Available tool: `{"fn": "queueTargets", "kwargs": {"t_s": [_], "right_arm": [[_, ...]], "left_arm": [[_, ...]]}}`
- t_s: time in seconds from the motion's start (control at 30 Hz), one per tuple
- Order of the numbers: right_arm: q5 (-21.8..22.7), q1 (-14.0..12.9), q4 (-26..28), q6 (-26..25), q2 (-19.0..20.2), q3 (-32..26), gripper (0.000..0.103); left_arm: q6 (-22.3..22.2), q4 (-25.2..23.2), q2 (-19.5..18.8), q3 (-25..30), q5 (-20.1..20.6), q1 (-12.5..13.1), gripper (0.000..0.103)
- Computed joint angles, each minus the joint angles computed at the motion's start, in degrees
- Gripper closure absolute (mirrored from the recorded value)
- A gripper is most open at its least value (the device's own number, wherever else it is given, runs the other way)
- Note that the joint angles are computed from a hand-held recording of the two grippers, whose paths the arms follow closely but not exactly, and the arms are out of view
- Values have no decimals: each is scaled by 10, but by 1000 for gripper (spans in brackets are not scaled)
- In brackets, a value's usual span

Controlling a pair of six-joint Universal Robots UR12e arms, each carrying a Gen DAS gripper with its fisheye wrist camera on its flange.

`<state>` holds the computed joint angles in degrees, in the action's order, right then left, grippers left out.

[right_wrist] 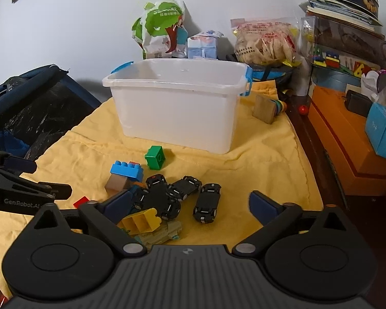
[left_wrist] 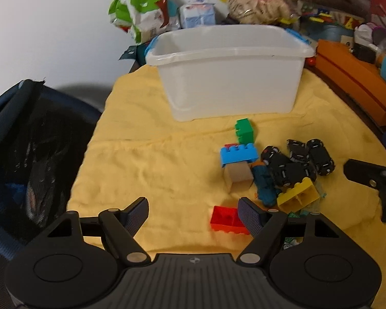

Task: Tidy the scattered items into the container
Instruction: 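Grasp the white race car with the left tool while the right tool grasps a small black car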

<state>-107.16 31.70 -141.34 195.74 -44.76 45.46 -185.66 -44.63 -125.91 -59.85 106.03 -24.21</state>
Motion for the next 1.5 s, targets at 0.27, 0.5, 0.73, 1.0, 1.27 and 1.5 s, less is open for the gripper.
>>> {"fn": "queueTargets", "kwargs": {"t_s": [0.27, 0.5, 0.73, 1.0, 1.27, 1.5], "right_arm": [[-1, -6, -16, 10, 12, 9, 26], [-2, -9, -11, 14, 17, 11, 29], [-1, -10, -15, 15, 17, 9, 29], [1, -12, -16, 22, 13, 15, 29], [-6, -13, -14, 21, 12, 20, 29], [-3, -14, -20, 7, 10, 25, 29]], "left_arm": [[16, 38, -6, -27, -7, 1, 35], [30, 53, 2, -43, -41, 0, 37], [10, 30, 4, -29, -98, 4, 37], [10, 2, 7, -30, -112, 3, 37], [-11, -14, 22, -51, -136, -15, 34], [-29, -37, 4, -35, -111, -21, 50]]}}
